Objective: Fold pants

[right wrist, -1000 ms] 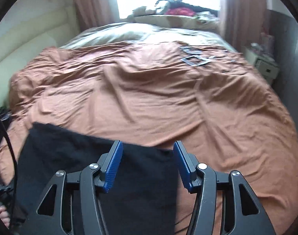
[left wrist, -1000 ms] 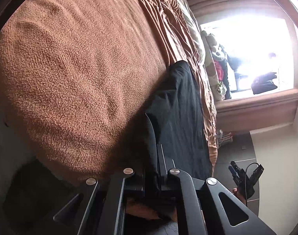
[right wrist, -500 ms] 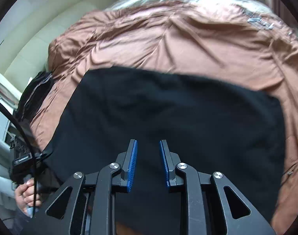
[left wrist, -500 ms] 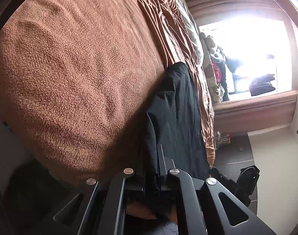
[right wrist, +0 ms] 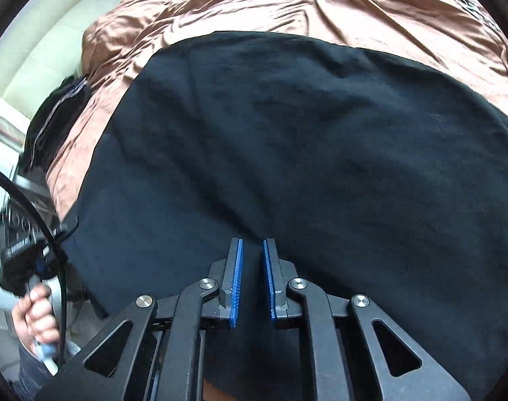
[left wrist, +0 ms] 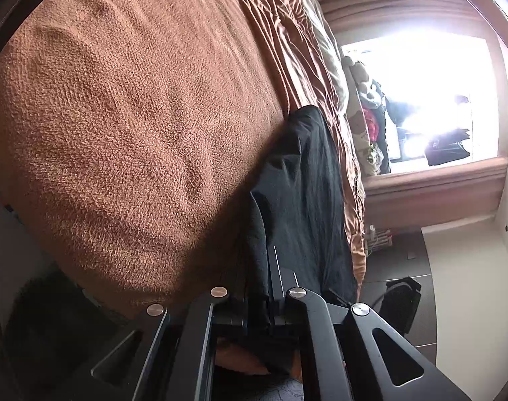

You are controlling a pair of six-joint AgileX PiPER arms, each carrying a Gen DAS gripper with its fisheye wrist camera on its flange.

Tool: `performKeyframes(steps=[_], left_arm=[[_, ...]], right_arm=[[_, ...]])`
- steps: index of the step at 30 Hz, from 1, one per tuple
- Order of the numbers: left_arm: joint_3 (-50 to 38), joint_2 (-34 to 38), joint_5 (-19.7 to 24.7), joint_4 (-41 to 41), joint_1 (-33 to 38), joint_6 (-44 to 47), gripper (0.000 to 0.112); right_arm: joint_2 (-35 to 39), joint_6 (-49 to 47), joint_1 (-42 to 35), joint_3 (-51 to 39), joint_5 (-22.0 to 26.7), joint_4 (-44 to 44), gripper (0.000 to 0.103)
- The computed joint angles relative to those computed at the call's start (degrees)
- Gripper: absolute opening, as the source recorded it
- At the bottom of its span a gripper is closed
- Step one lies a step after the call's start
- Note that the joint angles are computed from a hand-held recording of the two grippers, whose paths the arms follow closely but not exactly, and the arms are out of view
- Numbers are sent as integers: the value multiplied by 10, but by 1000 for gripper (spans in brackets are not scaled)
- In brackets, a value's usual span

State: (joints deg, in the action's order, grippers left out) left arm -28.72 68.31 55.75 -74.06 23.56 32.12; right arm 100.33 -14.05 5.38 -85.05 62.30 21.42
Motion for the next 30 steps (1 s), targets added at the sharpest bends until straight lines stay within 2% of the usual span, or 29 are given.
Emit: performKeyframes(steps=[9, 16, 21, 26, 30], left_arm=[[10, -2, -13, -9, -8, -7, 7], [7, -6, -35, 3, -22, -38, 7], [7, -10, -46, 8, -31, -52, 7], [7, -11, -58, 12, -41, -59, 7], [6, -11, -57, 15, -38, -62, 7]], right_arm=[[80, 66, -8, -126, -2, -48, 6], [160, 100, -17, -253, 18, -60, 4], [183, 147, 11, -259, -22, -80, 4], [205, 157, 6, -286, -20, -74, 4], [190, 155, 8, -264, -27, -71, 4]])
